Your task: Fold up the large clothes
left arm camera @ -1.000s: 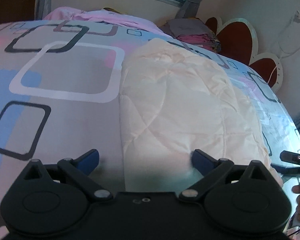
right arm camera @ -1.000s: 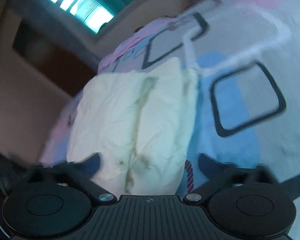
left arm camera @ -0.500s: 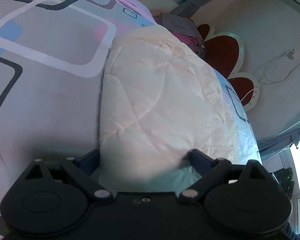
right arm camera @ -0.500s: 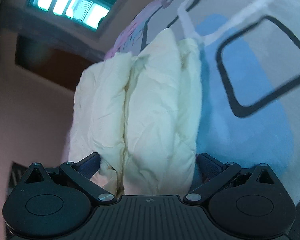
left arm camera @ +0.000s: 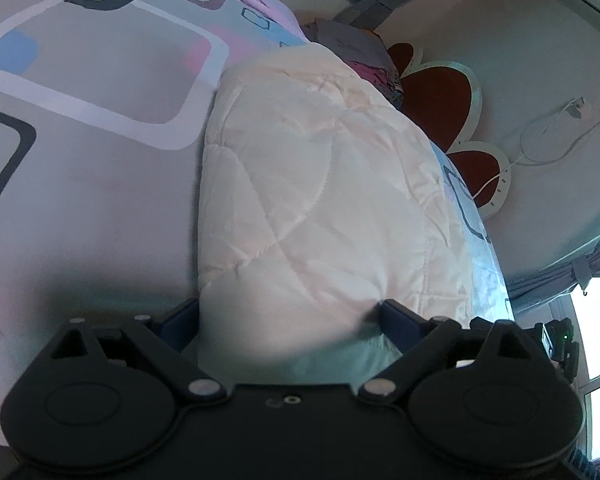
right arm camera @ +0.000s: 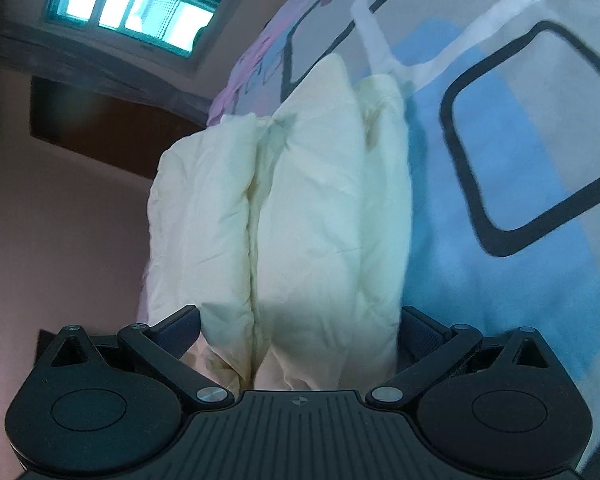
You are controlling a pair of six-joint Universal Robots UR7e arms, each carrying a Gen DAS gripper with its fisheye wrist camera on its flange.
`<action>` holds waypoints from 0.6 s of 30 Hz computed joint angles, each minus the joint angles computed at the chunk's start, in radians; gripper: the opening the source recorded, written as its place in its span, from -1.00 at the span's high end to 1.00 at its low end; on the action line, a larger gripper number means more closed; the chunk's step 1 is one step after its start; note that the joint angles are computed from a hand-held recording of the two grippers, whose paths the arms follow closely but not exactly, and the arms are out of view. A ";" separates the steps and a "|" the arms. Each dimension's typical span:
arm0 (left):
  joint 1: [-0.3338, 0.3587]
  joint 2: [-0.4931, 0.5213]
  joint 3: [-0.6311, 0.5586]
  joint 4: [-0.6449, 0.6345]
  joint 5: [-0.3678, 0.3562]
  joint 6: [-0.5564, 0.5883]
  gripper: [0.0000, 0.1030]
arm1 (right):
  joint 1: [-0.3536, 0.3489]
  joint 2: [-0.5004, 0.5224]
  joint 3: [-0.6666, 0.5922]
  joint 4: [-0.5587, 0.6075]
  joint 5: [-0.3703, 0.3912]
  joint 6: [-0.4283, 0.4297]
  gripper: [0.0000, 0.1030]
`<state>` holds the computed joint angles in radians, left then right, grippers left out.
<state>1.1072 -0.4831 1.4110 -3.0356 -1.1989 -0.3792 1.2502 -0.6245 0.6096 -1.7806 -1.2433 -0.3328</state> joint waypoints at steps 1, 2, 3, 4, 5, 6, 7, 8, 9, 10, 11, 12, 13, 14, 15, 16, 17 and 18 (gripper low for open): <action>0.002 0.001 -0.002 -0.002 -0.005 -0.005 -0.85 | 0.006 0.001 0.005 -0.008 -0.015 -0.013 -1.00; 0.004 0.003 -0.003 -0.005 -0.010 -0.009 -0.85 | 0.011 0.004 -0.003 -0.006 -0.027 -0.027 -1.00; 0.006 0.005 -0.005 -0.007 -0.014 -0.012 -0.85 | 0.016 0.010 -0.011 -0.004 -0.037 -0.035 -1.00; 0.007 0.007 -0.006 -0.008 -0.018 -0.013 -0.85 | 0.020 0.021 -0.028 0.001 -0.046 -0.037 -1.00; 0.009 0.009 -0.009 -0.008 -0.025 -0.015 -0.86 | 0.024 0.033 -0.048 0.013 -0.053 -0.037 -1.00; 0.012 0.011 -0.013 -0.008 -0.033 -0.015 -0.86 | 0.029 0.052 -0.084 0.039 -0.063 -0.040 -1.00; 0.017 0.013 -0.019 -0.008 -0.040 -0.011 -0.87 | 0.035 0.076 -0.129 0.070 -0.074 -0.046 -1.00; 0.020 0.017 -0.024 -0.015 -0.038 -0.004 -0.87 | 0.040 0.104 -0.181 0.104 -0.081 -0.055 -1.00; 0.021 0.022 -0.030 -0.021 -0.032 -0.001 -0.87 | 0.041 0.128 -0.225 0.132 -0.081 -0.060 -1.00; 0.024 0.028 -0.039 -0.023 -0.033 -0.004 -0.87 | 0.043 0.152 -0.271 0.157 -0.079 -0.060 -1.00; 0.026 0.031 -0.045 -0.025 -0.039 -0.007 -0.85 | 0.043 0.171 -0.304 0.175 -0.077 -0.066 -1.00; 0.029 0.036 -0.055 -0.020 -0.047 -0.007 -0.83 | 0.045 0.186 -0.327 0.183 -0.077 -0.077 -1.00; 0.029 0.042 -0.068 -0.004 -0.051 -0.007 -0.77 | 0.050 0.198 -0.341 0.184 -0.080 -0.085 -1.00; 0.024 0.050 -0.083 0.013 -0.049 -0.002 -0.75 | 0.055 0.205 -0.350 0.184 -0.088 -0.097 -1.00; 0.018 0.057 -0.096 0.024 -0.043 0.013 -0.74 | 0.057 0.192 -0.325 0.173 -0.097 -0.117 -0.99; 0.012 0.061 -0.105 0.033 -0.035 0.038 -0.71 | 0.062 0.201 -0.338 0.181 -0.109 -0.136 -0.99; 0.005 0.064 -0.106 0.025 -0.024 0.064 -0.68 | 0.066 0.212 -0.356 0.192 -0.114 -0.147 -0.97; 0.000 0.067 -0.103 0.006 -0.021 0.084 -0.63 | 0.065 0.226 -0.383 0.215 -0.103 -0.157 -0.85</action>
<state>1.1073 -0.4161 1.3084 -3.0298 -1.2194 -0.2956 1.3151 -0.3984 0.2266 -1.5652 -1.3463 -0.4899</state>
